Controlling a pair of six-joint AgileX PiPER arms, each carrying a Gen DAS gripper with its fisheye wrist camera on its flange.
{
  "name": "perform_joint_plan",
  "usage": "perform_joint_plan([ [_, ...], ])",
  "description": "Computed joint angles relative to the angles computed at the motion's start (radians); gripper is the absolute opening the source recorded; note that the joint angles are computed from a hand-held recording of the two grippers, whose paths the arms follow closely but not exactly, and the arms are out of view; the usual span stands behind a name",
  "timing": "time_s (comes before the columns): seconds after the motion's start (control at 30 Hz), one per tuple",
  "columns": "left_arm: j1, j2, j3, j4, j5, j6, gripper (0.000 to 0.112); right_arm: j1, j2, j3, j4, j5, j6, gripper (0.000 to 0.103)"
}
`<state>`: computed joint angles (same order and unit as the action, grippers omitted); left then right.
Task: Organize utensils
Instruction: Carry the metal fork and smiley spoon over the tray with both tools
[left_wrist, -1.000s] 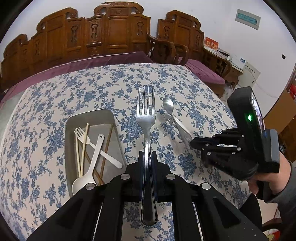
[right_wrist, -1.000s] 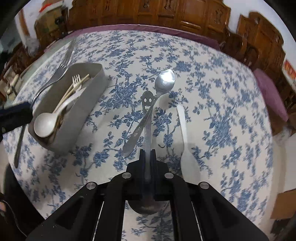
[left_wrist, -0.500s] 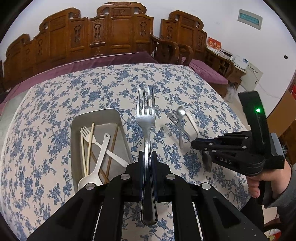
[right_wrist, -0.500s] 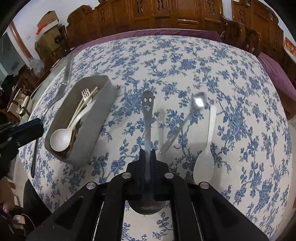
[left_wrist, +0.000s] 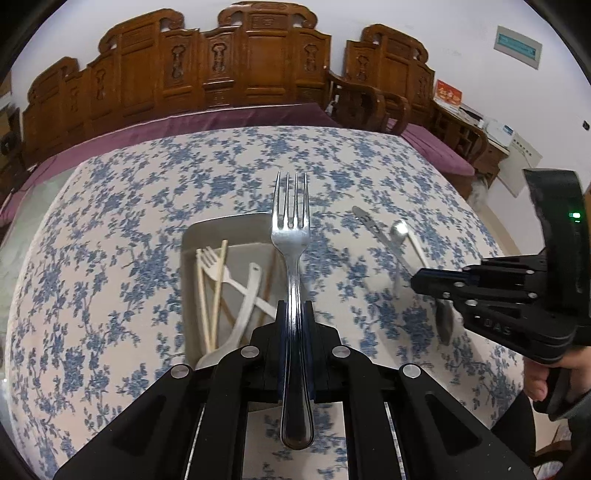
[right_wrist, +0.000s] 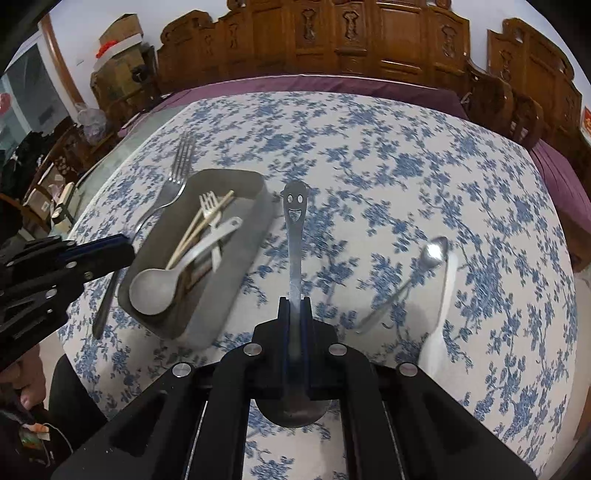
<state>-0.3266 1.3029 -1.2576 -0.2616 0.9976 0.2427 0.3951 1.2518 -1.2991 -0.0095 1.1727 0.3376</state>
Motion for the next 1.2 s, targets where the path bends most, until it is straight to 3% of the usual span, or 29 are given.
perform_joint_plan([
  [0.53, 0.141, 0.114, 0.011, -0.042, -0.036, 0.087, 0.007, 0.129, 0.057, -0.098, -0.028, 0.004, 0.070, 0.007],
  [1.2, 0.089, 0.207, 0.005, -0.001, -0.079, 0.037, 0.007, 0.139, 0.042, -0.115, -0.018, 0.020, 0.074, 0.007],
])
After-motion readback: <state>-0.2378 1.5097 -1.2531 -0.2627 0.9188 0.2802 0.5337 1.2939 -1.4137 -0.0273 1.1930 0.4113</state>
